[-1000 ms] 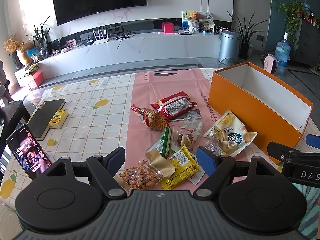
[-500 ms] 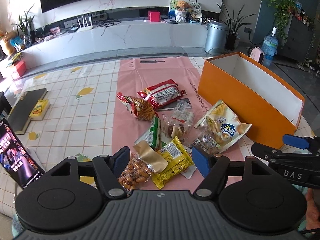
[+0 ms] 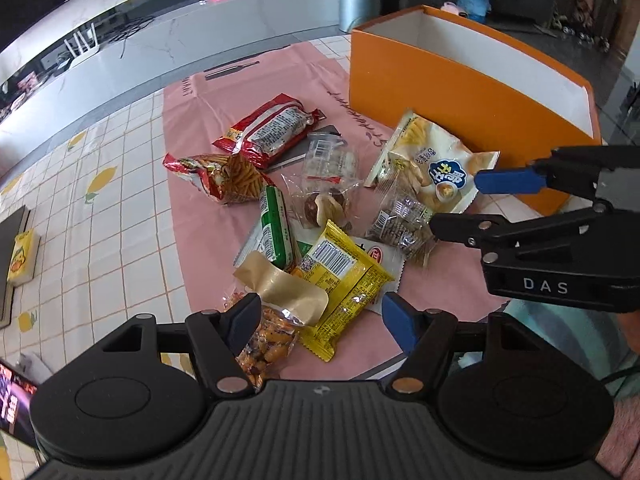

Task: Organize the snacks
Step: 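Grasp the green sausage stick with the left tool while the right tool grasps the clear snack bag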

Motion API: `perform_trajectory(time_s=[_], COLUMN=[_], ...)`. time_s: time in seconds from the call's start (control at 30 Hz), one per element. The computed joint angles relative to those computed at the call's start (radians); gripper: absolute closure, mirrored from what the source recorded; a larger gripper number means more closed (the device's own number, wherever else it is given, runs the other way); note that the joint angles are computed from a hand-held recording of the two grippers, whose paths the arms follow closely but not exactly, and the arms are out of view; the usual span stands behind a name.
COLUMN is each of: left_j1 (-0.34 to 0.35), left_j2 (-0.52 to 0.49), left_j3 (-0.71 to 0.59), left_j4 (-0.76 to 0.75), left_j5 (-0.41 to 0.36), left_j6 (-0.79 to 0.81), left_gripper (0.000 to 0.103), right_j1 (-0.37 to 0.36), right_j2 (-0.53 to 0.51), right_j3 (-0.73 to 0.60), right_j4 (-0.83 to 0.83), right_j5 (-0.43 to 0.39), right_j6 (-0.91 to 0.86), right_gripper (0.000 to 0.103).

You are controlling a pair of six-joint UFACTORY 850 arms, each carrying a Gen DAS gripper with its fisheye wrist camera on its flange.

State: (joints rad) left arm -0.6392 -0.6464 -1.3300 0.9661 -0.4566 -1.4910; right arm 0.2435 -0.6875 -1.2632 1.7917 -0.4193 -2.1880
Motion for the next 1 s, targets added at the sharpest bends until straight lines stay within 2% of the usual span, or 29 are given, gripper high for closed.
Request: perform_trajectory(time_s=[0.1,0.3,0.43,0.47,0.57,0.67,0.8,0.93,1.0], left_j1=[0.012,0.027,0.030,0.033,0.036,0.034,0.041,0.043,0.039], left_j2=[-0.024,-0.051,-0.064,-0.069,-0.080,-0.087,-0.104,-0.106,-0.081], left_j3=[-0.012,-0.010,-0.012,-0.014,-0.017,-0.021,-0.038,-0.042,-0.014], left_j4=[0.009,0.122,0.187,0.196,0.235,0.295,0.308,0.334,0.412], left_j5=[0.009,0.051,0.066,0.075,0.096,0.104,0.141,0.156,0.149], left_j6=[0.027,-0.107,-0.146,-0.151,-0.197,-0.249,-0.277,-0.323,-0.424], left_gripper=[0.022,0.022,0.022,0.022,0.032,0.037,0.054,0.055,0.052], right_j1=[0.015,0.031,0.038,0.037,0.034,0.027,0.005,-0.001,-0.003], right_j2=[-0.034,-0.098,-0.138,-0.140,-0.133,-0.116,-0.116,-0.122,-0.123], right_j3=[-0.043,-0.116,-0.160,-0.160,-0.154,-0.131,-0.131,-0.139,-0.137], right_j4=[-0.059,-0.174,-0.297,-0.293,-0.268,-0.249,-0.295,-0.301,-0.285], right_j5=[0.013,0.030,0.045,0.043,0.049,0.081,0.058,0.042,0.037], right_j6=[0.031,0.157,0.304,0.307,0.301,0.298,0.389,0.418,0.404], right_gripper=[0.053,0.054,0.067,0.067,0.075,0.077,0.077,0.076,0.076])
